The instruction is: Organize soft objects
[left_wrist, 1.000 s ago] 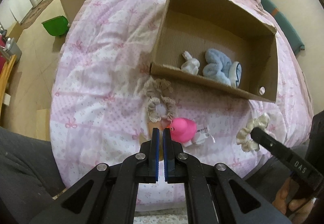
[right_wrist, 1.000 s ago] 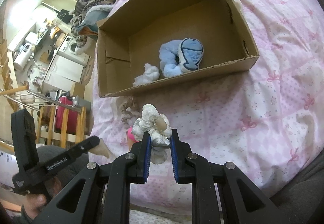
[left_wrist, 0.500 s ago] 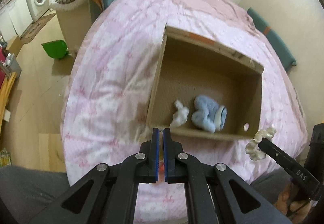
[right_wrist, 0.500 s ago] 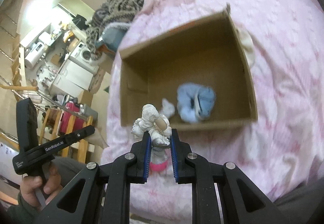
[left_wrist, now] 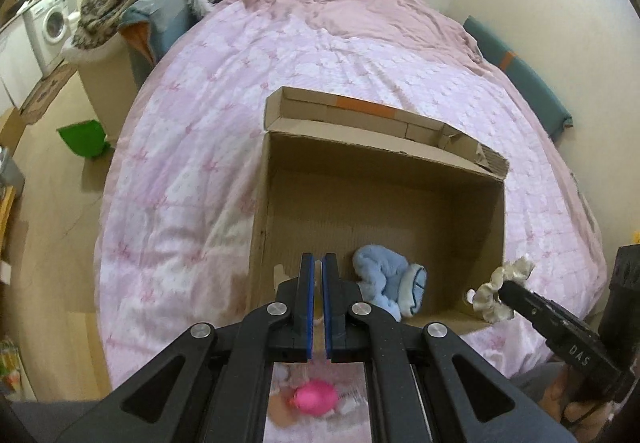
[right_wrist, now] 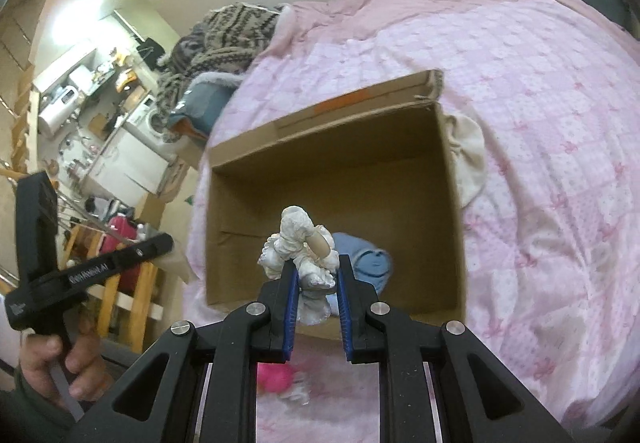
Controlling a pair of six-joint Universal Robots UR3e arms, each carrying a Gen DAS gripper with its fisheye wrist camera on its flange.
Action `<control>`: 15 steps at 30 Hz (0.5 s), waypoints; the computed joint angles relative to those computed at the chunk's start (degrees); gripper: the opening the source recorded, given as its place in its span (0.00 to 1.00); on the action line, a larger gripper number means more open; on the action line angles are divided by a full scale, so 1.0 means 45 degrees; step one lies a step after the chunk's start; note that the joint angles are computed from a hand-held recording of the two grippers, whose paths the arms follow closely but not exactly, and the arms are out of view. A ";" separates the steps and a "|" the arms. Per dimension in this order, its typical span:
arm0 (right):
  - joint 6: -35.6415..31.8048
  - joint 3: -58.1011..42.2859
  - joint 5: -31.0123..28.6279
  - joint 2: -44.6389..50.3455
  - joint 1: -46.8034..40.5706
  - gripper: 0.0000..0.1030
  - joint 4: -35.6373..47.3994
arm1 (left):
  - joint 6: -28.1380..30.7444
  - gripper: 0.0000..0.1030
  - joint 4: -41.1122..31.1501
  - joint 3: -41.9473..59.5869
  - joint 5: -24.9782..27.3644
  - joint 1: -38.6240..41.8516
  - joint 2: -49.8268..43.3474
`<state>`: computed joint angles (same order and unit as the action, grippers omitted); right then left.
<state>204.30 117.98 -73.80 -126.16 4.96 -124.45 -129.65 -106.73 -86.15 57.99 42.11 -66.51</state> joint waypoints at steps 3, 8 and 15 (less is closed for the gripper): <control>-0.0006 0.0693 0.0038 -0.0094 -0.0319 0.19 -0.0185 | -0.0832 0.04 0.2022 -0.1229 0.0368 -0.0694 0.0084; 0.0235 0.0998 -0.0516 0.0471 0.0049 0.19 -0.0575 | -0.1452 0.04 0.3893 -0.2480 0.0697 -0.1356 -0.0345; 0.0102 0.0929 -0.0980 0.1198 0.0378 0.19 -0.0839 | -0.1628 0.04 0.5206 -0.3566 0.0487 -0.1742 -0.0450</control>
